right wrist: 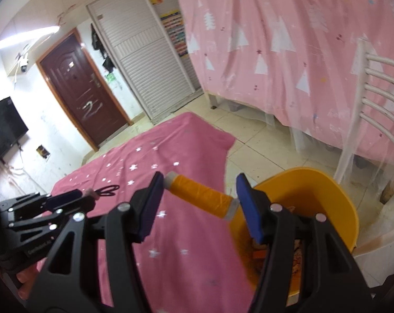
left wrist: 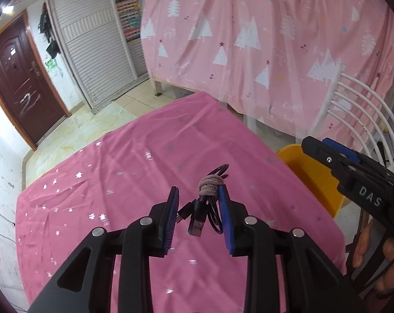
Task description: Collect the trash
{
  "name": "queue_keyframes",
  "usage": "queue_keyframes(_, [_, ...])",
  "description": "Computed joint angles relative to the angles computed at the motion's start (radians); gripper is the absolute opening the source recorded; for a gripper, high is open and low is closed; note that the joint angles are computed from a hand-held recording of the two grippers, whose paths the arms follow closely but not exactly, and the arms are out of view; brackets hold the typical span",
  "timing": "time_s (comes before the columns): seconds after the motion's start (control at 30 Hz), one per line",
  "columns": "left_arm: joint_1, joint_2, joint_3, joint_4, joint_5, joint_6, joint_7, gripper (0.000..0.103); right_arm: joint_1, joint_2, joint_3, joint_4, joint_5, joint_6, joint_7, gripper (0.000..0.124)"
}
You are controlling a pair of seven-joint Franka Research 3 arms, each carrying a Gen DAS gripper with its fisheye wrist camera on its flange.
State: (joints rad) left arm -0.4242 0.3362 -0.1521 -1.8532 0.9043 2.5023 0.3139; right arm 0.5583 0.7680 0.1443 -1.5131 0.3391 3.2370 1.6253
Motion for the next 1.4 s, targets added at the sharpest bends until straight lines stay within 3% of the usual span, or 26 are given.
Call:
queue_keyframes(0.3, [-0.055,0.131,-0.011,0.180,-0.062,-0.036,0.111,0.025,-0.079,-0.027,0.028,-0.088,0.027,0.063,0.012,0.055])
queue_keyframes(0.43, [-0.088,0.192,-0.004,0.266,-0.102,-0.054,0.169,0.025,-0.070,-0.024,-0.011,-0.096,0.042,0.053,0.031,0.055])
queue_keyframes(0.5, [-0.105,0.224,0.001,0.315,-0.119,-0.071,0.200,0.025,-0.105,-0.017,0.017,-0.096,0.040,0.050,0.032,0.056])
queue_keyframes(0.57, [-0.123,0.248,0.008,0.354,-0.131,-0.087,0.223,0.025,-0.136,-0.006,0.043,-0.085,0.035,0.029,0.030,0.069])
queue_keyframes(0.63, [-0.138,0.274,0.013,0.397,-0.145,-0.103,0.248,0.025,-0.171,0.005,0.076,-0.081,0.036,0.031,0.028,0.073])
queue_keyframes(1.03, [-0.190,0.400,0.029,0.582,-0.240,-0.150,0.359,0.025,-0.338,-0.025,0.231,-0.189,0.000,0.168,0.064,0.073])
queue_keyframes(1.2, [-0.183,0.451,0.016,0.647,-0.304,-0.130,0.407,0.026,-0.382,-0.029,0.255,-0.217,-0.052,0.200,0.130,0.073])
queue_keyframes(1.3, [-0.182,0.464,0.018,0.664,-0.339,-0.115,0.426,0.043,-0.381,-0.031,0.247,-0.222,-0.077,0.202,0.160,0.074])
queue_keyframes(1.37, [-0.179,0.460,0.020,0.652,-0.353,-0.093,0.432,0.063,-0.390,-0.028,0.252,-0.223,-0.099,0.202,0.174,0.075])
queue_keyframes(1.4, [-0.184,0.455,0.028,0.644,-0.351,-0.087,0.424,0.065,-0.392,-0.027,0.251,-0.221,-0.110,0.199,0.178,0.075])
